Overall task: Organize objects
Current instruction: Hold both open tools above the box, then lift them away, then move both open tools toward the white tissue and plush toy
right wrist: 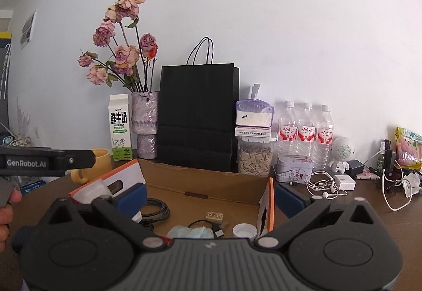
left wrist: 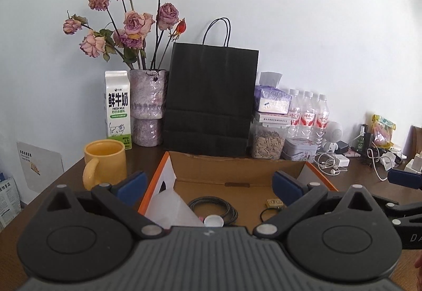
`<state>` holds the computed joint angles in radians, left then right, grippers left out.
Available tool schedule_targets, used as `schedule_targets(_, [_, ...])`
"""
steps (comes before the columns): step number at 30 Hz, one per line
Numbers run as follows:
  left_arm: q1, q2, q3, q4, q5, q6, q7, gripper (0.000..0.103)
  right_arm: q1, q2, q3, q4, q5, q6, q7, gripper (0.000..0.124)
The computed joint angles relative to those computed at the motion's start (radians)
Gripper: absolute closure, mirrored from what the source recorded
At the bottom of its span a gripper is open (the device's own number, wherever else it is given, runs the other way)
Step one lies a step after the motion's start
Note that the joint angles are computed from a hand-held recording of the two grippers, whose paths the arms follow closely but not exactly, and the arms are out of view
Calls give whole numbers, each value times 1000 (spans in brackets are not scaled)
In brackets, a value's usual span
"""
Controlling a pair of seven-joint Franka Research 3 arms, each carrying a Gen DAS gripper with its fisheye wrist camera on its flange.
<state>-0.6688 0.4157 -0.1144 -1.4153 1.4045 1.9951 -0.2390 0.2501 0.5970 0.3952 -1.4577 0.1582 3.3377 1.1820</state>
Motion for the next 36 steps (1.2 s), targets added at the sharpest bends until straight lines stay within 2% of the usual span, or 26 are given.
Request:
schedule_targets(5, [-4,-34,-21,-58,-29,-18,-10,0,-63,-74,52,-147,-18,43,31,21])
schedule_targets(19, [-21,-94,-93,-163,-98,-97,-24,0,-211,-232,123,-445,-142,58,210,21])
schedule_targets(28, [-29,-99,-118,-188,-144,-101,-24,0,-278,-274,162,-530,-238,54,315,21])
schedule_targets(32, [-34,-87,-116,-171,-151,-93,-12,0,-285,-268,166,-526,-265,43,337,21])
schedule_targets(36, [-38,-80,-111,-163,-151,-82,-2,0,-315,-244,203,-502,-278,12,329,21])
